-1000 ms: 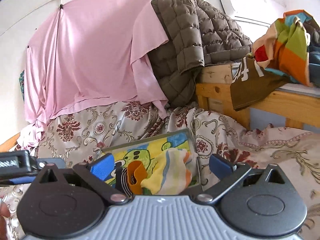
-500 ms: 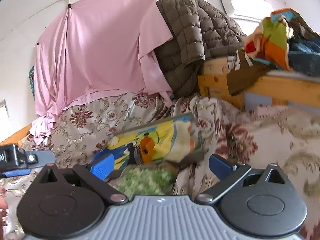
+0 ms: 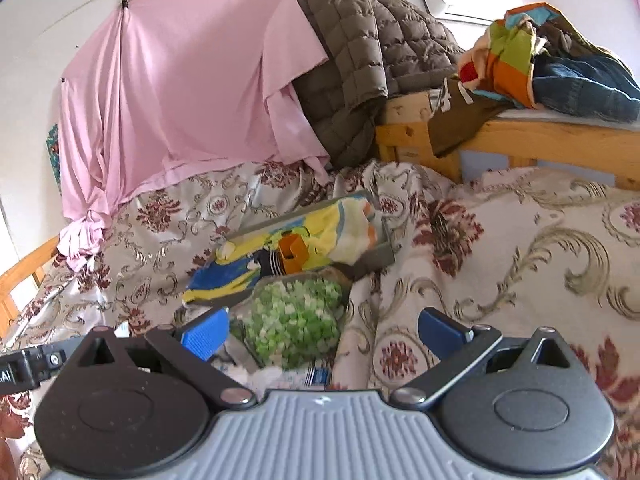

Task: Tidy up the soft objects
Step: 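Move both open tools over the pile of soft items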

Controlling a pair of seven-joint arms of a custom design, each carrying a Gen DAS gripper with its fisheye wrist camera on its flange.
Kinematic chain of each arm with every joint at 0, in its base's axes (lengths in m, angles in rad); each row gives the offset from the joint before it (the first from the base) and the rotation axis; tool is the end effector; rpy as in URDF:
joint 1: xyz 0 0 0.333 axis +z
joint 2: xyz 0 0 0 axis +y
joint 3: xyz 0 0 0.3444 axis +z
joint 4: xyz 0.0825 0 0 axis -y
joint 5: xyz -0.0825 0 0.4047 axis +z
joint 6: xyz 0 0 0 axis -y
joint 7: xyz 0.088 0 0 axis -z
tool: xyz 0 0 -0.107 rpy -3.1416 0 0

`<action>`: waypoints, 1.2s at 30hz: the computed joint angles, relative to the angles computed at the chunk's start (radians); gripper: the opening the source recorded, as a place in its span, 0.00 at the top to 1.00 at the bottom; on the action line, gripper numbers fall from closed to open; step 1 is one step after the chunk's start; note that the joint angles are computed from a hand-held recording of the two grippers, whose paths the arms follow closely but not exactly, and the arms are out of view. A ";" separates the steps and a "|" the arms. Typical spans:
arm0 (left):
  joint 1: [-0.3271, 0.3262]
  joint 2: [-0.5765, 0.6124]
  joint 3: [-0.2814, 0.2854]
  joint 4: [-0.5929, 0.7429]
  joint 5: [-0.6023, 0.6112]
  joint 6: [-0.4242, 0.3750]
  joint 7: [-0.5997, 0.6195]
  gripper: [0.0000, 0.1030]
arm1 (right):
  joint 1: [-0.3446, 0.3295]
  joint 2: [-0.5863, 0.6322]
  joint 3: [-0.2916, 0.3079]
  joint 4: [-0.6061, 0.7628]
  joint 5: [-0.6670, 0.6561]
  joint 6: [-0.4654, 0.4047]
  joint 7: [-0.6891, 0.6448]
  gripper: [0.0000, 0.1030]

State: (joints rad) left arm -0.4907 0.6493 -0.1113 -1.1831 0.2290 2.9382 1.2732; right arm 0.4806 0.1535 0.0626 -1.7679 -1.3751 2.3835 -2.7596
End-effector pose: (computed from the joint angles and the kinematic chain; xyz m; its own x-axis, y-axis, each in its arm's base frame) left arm 0.6868 -0.4484 0.5644 -0.4813 -0.8693 0.1122 -0.4385 0.1279 -0.8896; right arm 0.5812 0.3369 0.5501 -0.3566 -0.8993 -0.2532 -0.2805 0.3616 -0.8891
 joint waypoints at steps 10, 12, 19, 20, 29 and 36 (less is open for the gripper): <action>0.142 -0.068 -0.146 -0.112 -0.136 -0.023 0.259 0.01 | 0.027 0.009 0.027 0.003 0.179 0.034 -0.125 0.00; 0.139 -0.086 -0.128 -0.149 -0.153 0.012 0.241 0.01 | 0.034 0.017 0.029 0.008 0.227 0.051 -0.177 0.00; 0.149 -0.101 -0.125 -0.201 -0.180 0.002 0.245 0.01 | 0.059 0.073 0.026 0.065 0.416 0.081 -0.432 0.00; 0.146 -0.099 -0.119 -0.200 -0.172 -0.011 0.252 0.01 | 0.065 0.081 0.023 0.072 0.435 0.085 -0.465 0.00; 0.128 -0.071 -0.100 -0.155 -0.151 -0.063 0.239 0.01 | 0.092 0.105 -0.006 0.087 0.541 0.111 -0.607 0.00; 0.144 -0.015 -0.146 -0.068 -0.194 -0.126 0.298 0.01 | 0.088 0.125 -0.013 0.101 0.637 0.130 -0.701 0.00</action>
